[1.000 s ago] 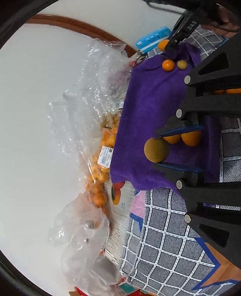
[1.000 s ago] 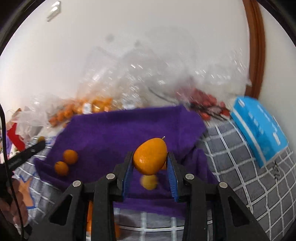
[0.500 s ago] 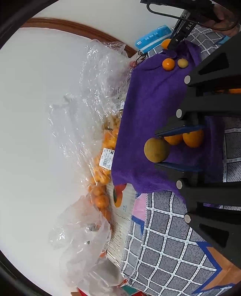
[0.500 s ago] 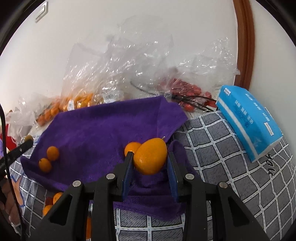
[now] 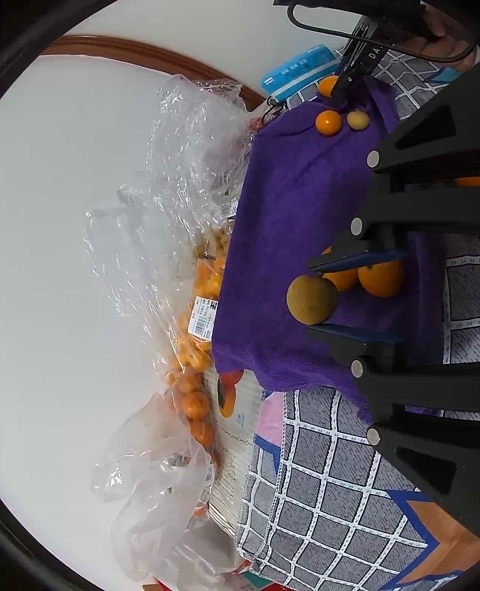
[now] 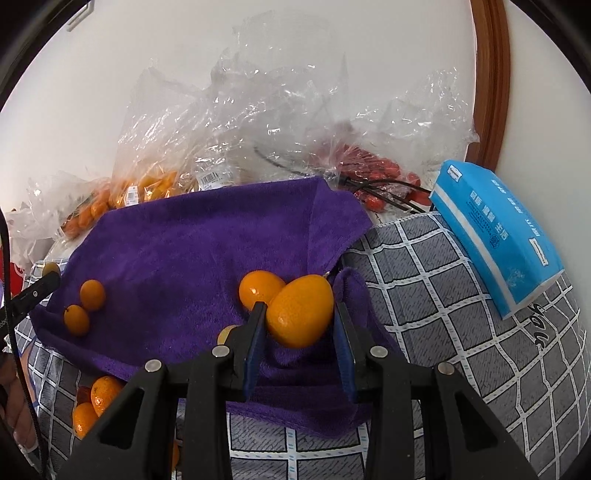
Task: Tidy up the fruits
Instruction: 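Carry both held fruits up over the purple towel with both grippers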
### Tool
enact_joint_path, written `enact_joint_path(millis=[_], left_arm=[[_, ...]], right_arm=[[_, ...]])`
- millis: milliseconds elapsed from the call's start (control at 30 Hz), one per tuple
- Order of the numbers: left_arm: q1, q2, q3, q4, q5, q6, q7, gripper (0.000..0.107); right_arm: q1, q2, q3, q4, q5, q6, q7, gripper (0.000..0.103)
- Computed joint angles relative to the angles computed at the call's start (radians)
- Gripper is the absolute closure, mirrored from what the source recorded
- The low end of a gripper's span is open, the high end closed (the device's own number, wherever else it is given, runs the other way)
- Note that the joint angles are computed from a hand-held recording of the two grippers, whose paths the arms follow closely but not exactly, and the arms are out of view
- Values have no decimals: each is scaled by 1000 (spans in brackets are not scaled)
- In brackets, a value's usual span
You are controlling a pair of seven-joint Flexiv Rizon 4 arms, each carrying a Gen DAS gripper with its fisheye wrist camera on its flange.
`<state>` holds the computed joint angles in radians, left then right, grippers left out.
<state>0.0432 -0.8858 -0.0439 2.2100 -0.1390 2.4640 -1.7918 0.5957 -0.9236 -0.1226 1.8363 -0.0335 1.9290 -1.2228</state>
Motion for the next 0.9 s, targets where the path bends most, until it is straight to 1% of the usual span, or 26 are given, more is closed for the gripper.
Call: enact_joint_path(millis=[100, 267, 433, 567, 900], left_arm=[[-4, -1, 3, 0, -14, -4, -2, 79], [19, -2, -9, -4, 11, -20, -15, 79], [13, -1, -5, -6, 11, -32, -13, 79], [17, 1, -10, -10, 11, -63, -13, 79], [14, 3, -7, -16, 9, -95, -10, 79]], right_arm=[[-13, 0, 12, -2, -6, -1, 0, 68], [-12, -1, 10, -3, -10, -9, -1, 68], [-10, -3, 8, -5, -18, -20, -3, 68], [-4, -8, 1, -11, -22, -32, -1, 68], [-1, -11, -4, -11, -27, -31, -1, 68]])
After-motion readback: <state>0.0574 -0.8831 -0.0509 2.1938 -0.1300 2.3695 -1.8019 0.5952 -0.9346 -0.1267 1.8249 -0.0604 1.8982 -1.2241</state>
